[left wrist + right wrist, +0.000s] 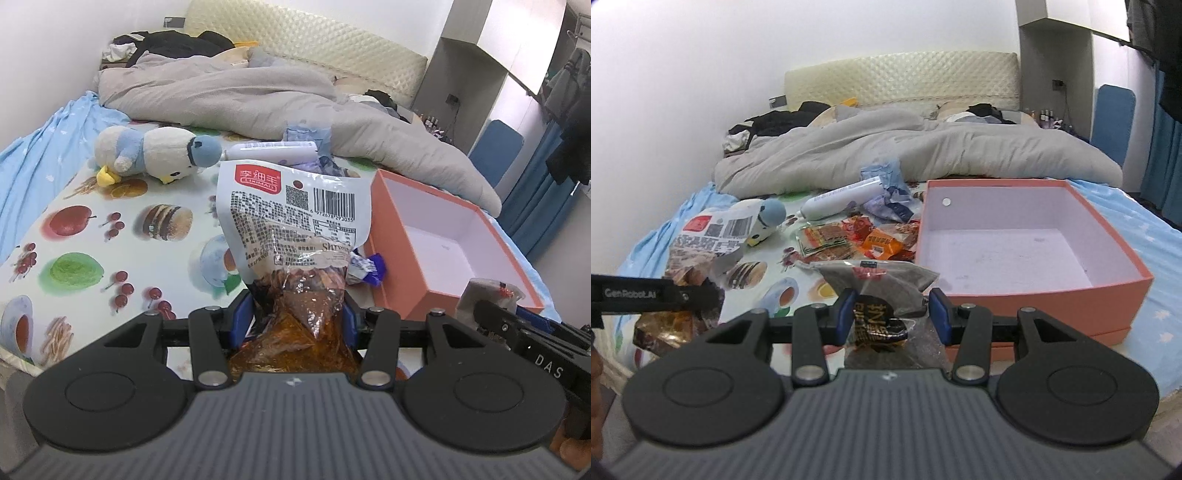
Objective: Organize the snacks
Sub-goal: 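Carry both bags over the pink box and open both tools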
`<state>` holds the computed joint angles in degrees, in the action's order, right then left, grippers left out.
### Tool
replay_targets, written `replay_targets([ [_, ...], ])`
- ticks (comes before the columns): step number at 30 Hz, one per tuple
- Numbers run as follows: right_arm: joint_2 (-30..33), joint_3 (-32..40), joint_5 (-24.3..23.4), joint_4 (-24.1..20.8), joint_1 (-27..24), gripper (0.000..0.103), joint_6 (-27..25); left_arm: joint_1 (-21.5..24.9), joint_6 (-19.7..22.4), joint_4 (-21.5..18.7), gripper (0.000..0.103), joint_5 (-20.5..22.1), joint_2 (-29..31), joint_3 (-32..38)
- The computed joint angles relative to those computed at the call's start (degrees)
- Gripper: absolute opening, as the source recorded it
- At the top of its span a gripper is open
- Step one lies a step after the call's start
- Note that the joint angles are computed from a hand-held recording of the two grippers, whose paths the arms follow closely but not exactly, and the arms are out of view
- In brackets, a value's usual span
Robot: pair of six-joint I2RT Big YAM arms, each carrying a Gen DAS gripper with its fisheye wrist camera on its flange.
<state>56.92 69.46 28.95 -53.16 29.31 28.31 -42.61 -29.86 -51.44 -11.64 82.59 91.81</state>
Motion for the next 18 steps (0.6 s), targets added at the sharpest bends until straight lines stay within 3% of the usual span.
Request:
replay_targets([
  [11,-4.19,0.43,2.98,-4.40,-2.24,0.047,1.23,-3.67,-0.23,-0.40,0.054,1.83,2.54,4.55],
  [18,-5.43,-0.29,-0.52,-4.33,-8.63,0.047,-0.10,-4.89,0.08,-1.60,0.054,4.38,8.63,11.85],
])
